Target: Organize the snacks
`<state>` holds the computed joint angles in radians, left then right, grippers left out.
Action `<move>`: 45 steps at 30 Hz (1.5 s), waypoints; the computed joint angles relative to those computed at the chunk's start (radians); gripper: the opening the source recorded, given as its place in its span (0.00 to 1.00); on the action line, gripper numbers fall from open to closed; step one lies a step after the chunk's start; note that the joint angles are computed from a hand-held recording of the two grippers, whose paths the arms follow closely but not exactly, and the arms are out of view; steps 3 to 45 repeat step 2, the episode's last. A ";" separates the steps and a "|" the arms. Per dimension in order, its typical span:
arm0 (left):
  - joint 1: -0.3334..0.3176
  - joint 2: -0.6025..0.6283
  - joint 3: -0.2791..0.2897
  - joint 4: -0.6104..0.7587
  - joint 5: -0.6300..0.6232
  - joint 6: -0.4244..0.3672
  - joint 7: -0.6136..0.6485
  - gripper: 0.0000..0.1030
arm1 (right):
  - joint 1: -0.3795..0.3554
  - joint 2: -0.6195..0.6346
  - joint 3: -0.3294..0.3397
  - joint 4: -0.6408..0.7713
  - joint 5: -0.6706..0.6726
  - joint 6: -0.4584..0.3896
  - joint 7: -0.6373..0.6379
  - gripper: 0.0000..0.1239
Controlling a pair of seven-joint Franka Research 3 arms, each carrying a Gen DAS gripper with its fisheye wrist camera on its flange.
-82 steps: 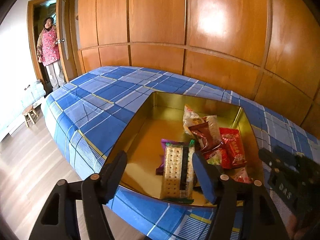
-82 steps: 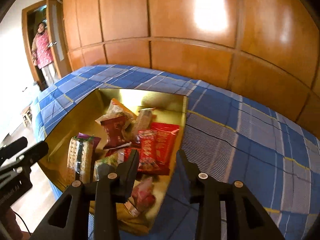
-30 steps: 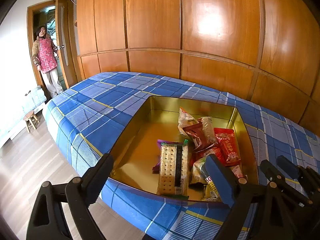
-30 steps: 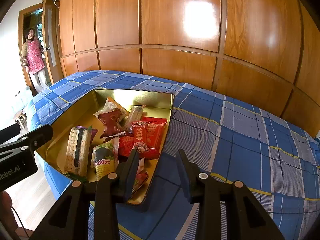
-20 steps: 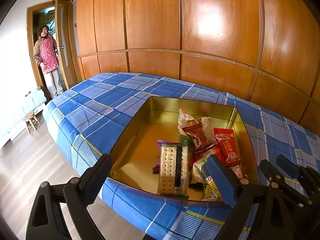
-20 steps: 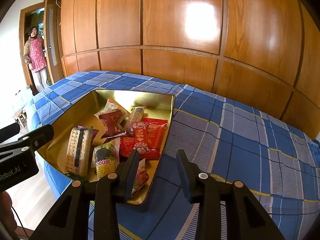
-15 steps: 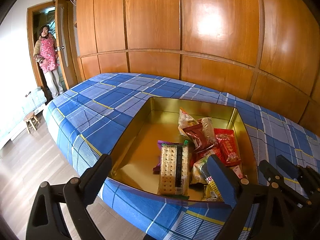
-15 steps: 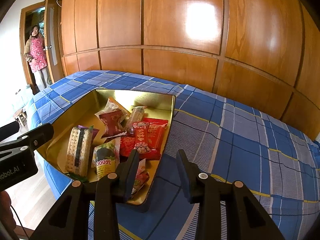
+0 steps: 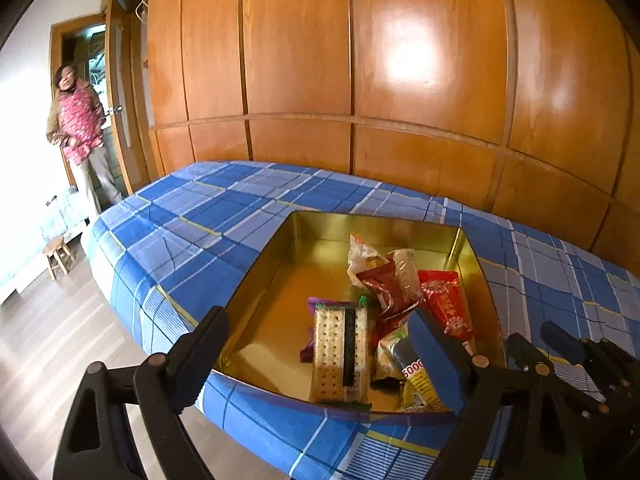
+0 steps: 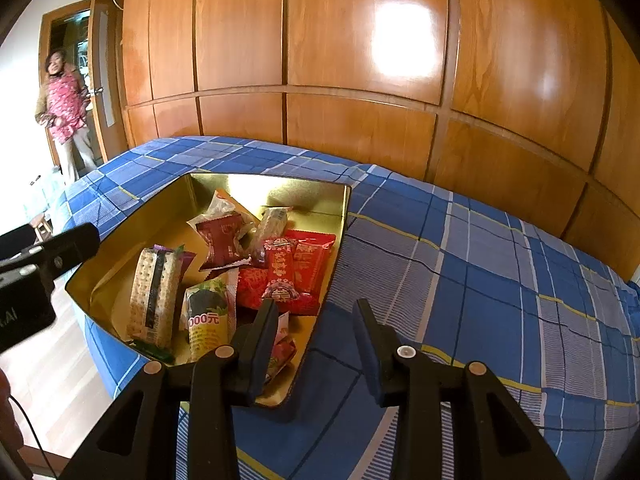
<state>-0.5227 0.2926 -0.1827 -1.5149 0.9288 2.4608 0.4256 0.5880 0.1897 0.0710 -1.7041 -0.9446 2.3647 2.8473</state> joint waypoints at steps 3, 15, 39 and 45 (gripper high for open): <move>0.004 0.001 -0.003 0.004 -0.018 0.000 0.005 0.89 | -0.009 -0.018 -0.005 -0.022 0.005 0.010 0.016 0.31; 0.004 0.001 -0.003 0.004 -0.018 0.000 0.005 0.89 | -0.009 -0.018 -0.005 -0.022 0.005 0.010 0.016 0.31; 0.004 0.001 -0.003 0.004 -0.018 0.000 0.005 0.89 | -0.009 -0.018 -0.005 -0.022 0.005 0.010 0.016 0.31; 0.004 0.001 -0.003 0.004 -0.018 0.000 0.005 0.89 | -0.009 -0.018 -0.005 -0.022 0.005 0.010 0.016 0.31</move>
